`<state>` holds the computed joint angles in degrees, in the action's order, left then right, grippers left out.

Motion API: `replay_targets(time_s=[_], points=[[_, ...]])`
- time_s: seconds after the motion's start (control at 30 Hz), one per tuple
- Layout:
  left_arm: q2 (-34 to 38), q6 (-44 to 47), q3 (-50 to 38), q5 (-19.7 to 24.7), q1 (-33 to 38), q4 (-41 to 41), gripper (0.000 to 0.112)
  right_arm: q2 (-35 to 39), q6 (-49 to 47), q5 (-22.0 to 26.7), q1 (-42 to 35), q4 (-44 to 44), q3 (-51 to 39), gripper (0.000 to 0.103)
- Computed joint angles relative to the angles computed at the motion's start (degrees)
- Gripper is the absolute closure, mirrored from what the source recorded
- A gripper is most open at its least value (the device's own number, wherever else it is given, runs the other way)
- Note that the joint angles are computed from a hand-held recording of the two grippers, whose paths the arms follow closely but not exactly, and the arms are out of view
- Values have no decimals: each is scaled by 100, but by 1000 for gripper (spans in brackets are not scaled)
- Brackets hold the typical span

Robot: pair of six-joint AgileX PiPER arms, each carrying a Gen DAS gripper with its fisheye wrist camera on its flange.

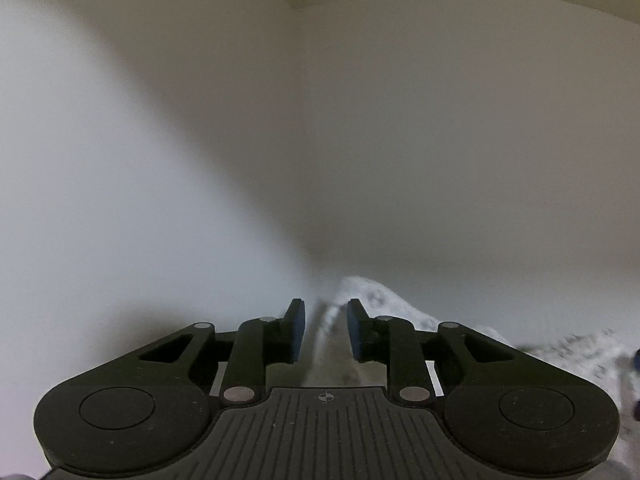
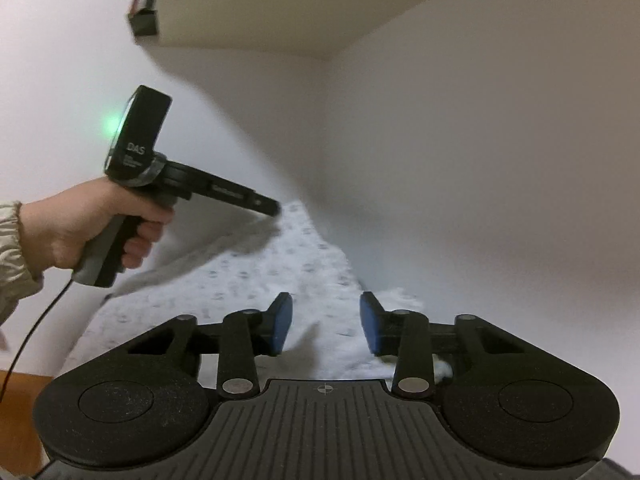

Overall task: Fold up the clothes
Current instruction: 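Lower the sheet onto the black clothes stack and open both grippers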

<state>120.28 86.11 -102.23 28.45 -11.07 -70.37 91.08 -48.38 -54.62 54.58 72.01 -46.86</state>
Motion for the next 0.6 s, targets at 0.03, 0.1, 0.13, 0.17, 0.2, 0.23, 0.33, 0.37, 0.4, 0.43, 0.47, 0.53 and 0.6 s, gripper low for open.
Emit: replay_targets(time_s=[0.03, 0.1, 0.13, 0.17, 0.2, 0.23, 0.33, 0.37, 0.4, 0.43, 0.47, 0.53, 0.6], points=[[-88, 112, 140, 42, 16, -64, 73, 34, -261, 49, 13, 199, -116, 65], [-311, 311, 465, 143, 68, -189, 59, 362, -1127, 23, -84, 1040, -654, 65], [-443, 374, 637, 226, 112, -235, 54, 486, -1274, -193, -72, 1291, -796, 65], [-572, 427, 803, 313, 157, -271, 52, 602, -1362, -496, -1, 1488, -922, 61], [-695, 297, 922, 462, 206, -168, 47, 637, -1384, -715, 87, 1618, -992, 59], [-812, 85, 1009, 647, 258, -6, 38, 603, -1305, -705, 168, 1560, -1028, 56], [-1315, 122, 1633, 1190, 608, -122, 32, 439, -1148, -493, 407, 1365, -1064, 53], [-1535, 228, 1923, 1359, 758, -215, 32, 518, -1163, -581, 591, 1370, -1174, 48], [-1764, 323, 2212, 1538, 918, -282, 30, 604, -1183, -664, 768, 1374, -1293, 46], [-2009, 468, 2523, 1690, 1083, -360, 27, 695, -1207, -740, 938, 1374, -1421, 40], [-2258, 625, 2833, 1838, 1257, -430, 24, 762, -1145, -731, 1111, 1347, -1528, 35], [-2790, 1013, 3485, 2214, 1732, -553, 9, 854, -1054, -765, 1490, 1330, -1713, 31], [-3288, 1421, 4031, 2662, 2323, -593, 9, 1118, -1289, -682, 1716, 1476, -2183, 30]])
